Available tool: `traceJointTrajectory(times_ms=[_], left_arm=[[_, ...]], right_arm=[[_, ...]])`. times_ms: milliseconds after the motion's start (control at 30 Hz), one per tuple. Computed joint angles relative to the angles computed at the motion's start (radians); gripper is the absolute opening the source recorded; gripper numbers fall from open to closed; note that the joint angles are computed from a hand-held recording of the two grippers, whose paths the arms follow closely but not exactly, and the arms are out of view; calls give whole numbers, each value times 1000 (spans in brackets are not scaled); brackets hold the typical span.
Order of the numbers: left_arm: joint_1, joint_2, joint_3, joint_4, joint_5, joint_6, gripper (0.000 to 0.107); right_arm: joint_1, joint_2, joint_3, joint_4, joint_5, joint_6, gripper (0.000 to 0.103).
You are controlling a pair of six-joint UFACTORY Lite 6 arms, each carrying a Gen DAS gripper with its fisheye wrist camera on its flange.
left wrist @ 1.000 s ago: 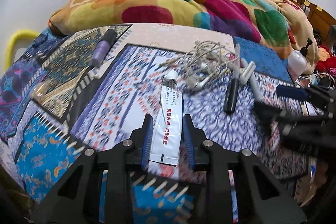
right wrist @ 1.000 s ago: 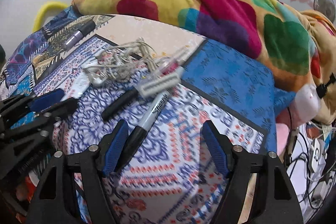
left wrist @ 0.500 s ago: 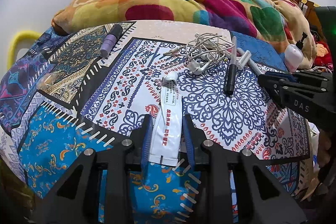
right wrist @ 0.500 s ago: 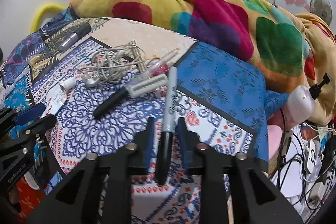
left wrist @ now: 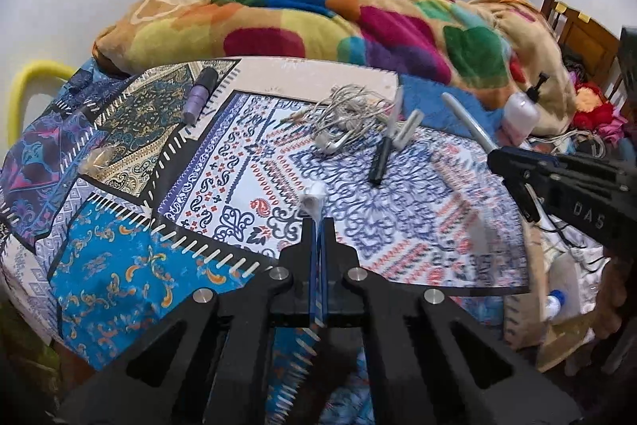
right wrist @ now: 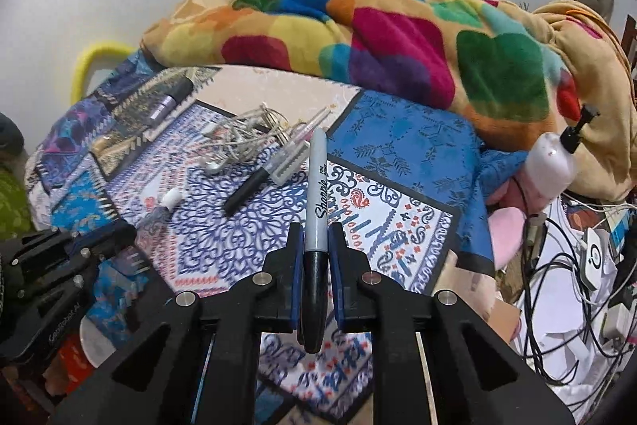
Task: Collect trash
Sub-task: 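Carry the tube and Sharpie with both tools over the white bucket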
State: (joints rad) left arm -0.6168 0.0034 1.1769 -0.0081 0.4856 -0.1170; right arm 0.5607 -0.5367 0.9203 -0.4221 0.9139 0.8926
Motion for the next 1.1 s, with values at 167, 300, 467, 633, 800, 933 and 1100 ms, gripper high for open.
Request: traceJointTrajectory(times_ms=[167, 300, 467, 633, 800, 933, 1100], left_arm=[[-10, -41, -8, 54, 36, -54, 0], [14, -40, -28, 8, 47, -7, 2], [13, -30, -39, -47, 48, 51, 53], [-30, 38, -16, 39, 32, -1, 52], [-23, 106, -10, 61, 11, -34, 6], [16, 74, -39, -47, -4, 38, 5], [41, -59, -87, -50, 31, 38, 5]], right_arm=[[96, -30, 49, -48, 85, 77, 11], [164, -58, 55, -75, 135, 132, 11], [194, -82, 37, -81, 152, 146, 11], [171, -90, 0, -58, 118, 120, 11], [148, -93, -28, -37, 88, 100, 11], [155, -88, -23, -38, 86, 107, 11], [232, -65, 31, -79, 136, 168, 11]])
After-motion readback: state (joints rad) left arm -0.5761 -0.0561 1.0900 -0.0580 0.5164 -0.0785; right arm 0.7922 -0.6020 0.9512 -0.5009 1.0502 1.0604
